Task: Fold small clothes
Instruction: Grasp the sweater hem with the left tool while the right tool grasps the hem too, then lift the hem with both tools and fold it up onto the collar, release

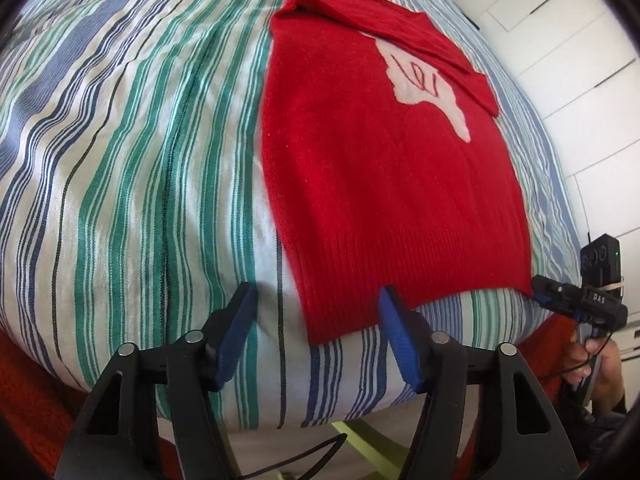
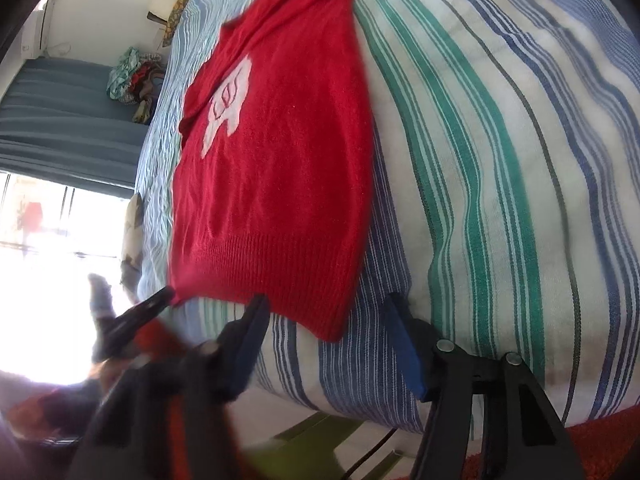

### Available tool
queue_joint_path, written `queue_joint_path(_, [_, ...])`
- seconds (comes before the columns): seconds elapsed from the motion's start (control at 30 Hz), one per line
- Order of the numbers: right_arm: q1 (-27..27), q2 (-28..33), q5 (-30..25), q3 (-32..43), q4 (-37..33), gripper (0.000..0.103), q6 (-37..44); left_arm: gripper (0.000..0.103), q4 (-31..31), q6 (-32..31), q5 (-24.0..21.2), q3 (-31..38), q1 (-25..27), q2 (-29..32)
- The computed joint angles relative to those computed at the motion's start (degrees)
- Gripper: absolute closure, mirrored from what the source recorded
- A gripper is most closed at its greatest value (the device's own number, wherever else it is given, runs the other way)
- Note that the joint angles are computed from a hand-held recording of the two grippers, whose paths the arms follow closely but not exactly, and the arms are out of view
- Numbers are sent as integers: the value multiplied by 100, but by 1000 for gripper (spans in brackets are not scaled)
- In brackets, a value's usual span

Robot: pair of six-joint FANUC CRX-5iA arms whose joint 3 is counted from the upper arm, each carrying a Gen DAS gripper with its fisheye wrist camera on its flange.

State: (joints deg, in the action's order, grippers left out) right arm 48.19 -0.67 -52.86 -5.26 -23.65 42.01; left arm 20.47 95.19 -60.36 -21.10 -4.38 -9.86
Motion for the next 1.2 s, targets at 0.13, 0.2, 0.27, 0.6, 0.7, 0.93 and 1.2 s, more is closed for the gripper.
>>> queue_joint_path(0.13, [-18,-32,74,-29,-48,92,74,97,470,-307,-10,-139,66,94])
queue_joint_path(0.2, [-1,-36,89,-26,0,97,55,98,562,-336,16,-181,100,31])
queue_joint_path(0.27, [28,-127,219,-81,107,97,-15,99,919,-503,107,-346,215,-128])
queue_joint_path(0.6, [-43,-217,1258,96,1198,97,-476,100,2352,-1313,1092,141,573,263])
queue_joint_path(0.7, [-354,320,1237,747,1414,97,-247,100,2318,-1425,1394,841,610,927])
queue_joint_path(0.93, [-1200,2052,1491,2716,1264,97,373,100,1603,-747,1572,3273,634,2979])
queue_joint_path(1.2, [-1655,4469,35,5888,1657,95,136,64,-622,1344,-18,6582,530,5024])
